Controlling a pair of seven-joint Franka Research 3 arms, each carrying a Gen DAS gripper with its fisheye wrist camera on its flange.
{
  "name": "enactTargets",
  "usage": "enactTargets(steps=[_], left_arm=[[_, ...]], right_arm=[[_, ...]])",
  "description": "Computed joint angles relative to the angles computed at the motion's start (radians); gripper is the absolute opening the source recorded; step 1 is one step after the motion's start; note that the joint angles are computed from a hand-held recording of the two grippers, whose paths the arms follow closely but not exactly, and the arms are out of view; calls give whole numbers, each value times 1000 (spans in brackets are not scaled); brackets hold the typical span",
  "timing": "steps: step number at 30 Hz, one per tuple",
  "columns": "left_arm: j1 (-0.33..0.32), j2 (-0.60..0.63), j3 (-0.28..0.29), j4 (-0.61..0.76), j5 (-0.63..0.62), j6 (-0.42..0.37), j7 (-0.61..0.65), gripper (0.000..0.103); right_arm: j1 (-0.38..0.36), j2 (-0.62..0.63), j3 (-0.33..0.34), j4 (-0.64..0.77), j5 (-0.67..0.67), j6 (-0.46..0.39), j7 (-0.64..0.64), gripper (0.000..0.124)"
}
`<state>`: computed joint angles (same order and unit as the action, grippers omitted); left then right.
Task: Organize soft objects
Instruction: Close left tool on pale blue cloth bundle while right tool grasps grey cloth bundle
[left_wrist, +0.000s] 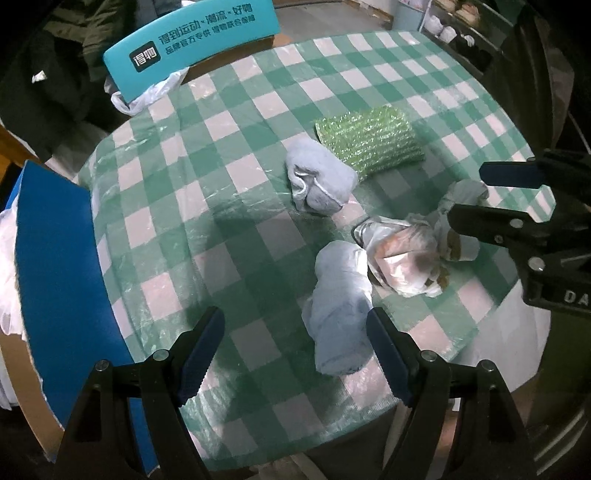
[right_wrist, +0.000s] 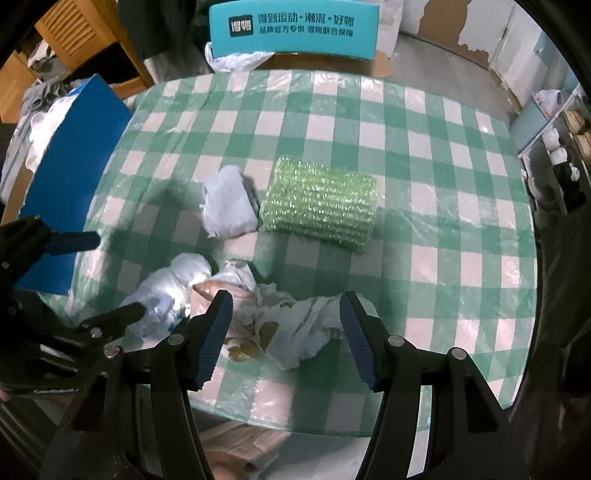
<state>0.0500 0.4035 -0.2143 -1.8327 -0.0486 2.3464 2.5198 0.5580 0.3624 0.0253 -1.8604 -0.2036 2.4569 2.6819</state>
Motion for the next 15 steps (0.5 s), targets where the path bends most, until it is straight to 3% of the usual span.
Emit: enactTargets(steps=[7, 15], left_arm=[[-10, 35, -4, 36, -5, -64, -30, 86], [-32, 71, 6, 32, 56, -45, -66, 86]], right_arm=[[-10, -2, 7, -21, 26, 13, -20, 60], [-15, -3, 11, -30, 49, 29, -52, 60]])
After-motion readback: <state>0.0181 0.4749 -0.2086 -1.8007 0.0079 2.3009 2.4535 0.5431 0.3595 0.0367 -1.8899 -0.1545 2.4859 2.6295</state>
